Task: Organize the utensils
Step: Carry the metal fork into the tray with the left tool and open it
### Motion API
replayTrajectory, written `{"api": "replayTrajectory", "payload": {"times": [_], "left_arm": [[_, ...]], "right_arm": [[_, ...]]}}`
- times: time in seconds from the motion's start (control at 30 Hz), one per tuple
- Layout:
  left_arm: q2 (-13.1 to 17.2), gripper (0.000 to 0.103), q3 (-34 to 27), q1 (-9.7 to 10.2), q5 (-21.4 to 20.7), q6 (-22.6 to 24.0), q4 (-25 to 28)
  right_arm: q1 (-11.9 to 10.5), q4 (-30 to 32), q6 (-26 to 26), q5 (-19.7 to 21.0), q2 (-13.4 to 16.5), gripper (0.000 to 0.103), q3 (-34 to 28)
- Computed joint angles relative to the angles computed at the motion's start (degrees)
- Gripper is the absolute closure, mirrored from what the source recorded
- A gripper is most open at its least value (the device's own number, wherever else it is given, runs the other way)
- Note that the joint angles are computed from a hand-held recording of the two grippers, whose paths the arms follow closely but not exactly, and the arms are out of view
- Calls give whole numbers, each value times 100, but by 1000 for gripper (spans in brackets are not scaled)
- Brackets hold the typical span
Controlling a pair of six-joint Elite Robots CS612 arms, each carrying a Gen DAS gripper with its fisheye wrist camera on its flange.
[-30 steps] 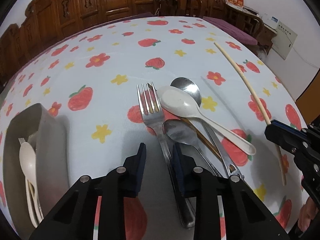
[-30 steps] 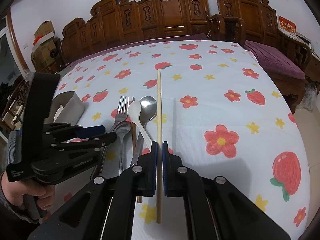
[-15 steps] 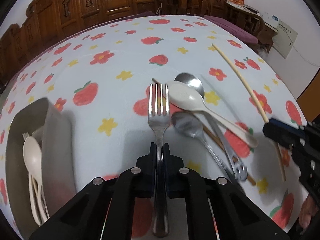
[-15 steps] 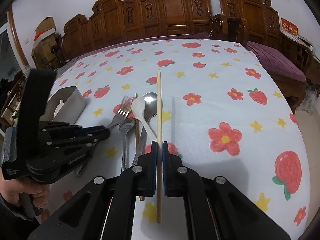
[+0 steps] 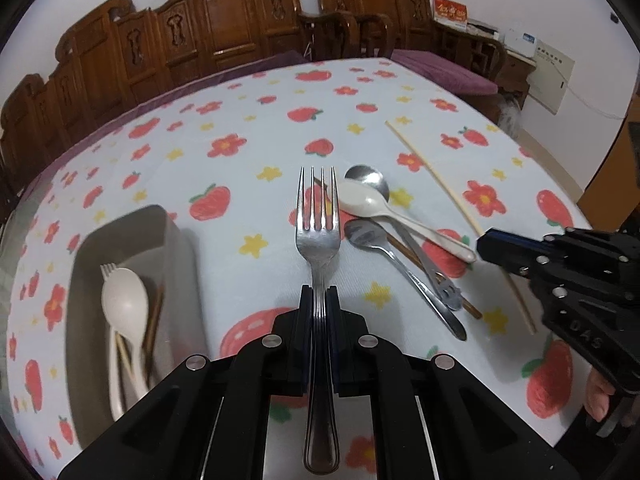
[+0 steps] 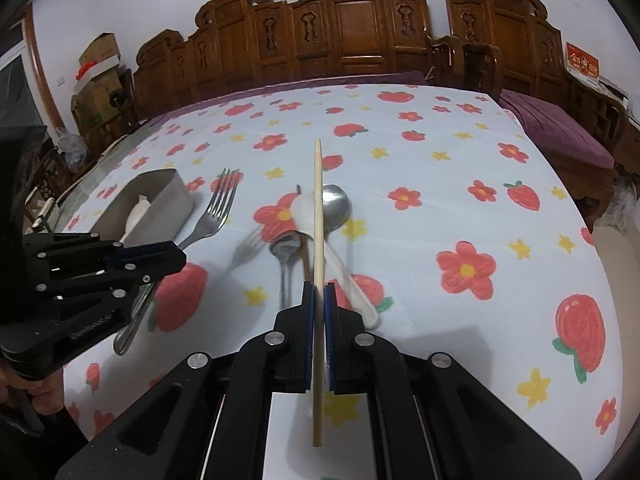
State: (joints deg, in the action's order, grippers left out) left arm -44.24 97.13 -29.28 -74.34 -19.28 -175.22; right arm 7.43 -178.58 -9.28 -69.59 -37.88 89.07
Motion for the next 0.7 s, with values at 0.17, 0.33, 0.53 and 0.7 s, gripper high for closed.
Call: {"api": "replayTrajectory", "payload": {"times": [0.17, 0.33, 0.53, 0.7], "left_arm": [[-188, 97, 218, 5, 48, 52, -202], [-369, 97, 426, 62, 105, 79, -427], [-552, 97, 614, 184, 241, 5, -574], [-638, 97, 715, 301, 291, -42, -663]], "right_arm": [[9, -162, 122, 124, -106, 97, 132], [44, -256, 270, 193, -204, 97, 220], [161, -295, 354, 292, -298, 97, 325], [261, -238, 255, 354, -356, 97, 299]]}}
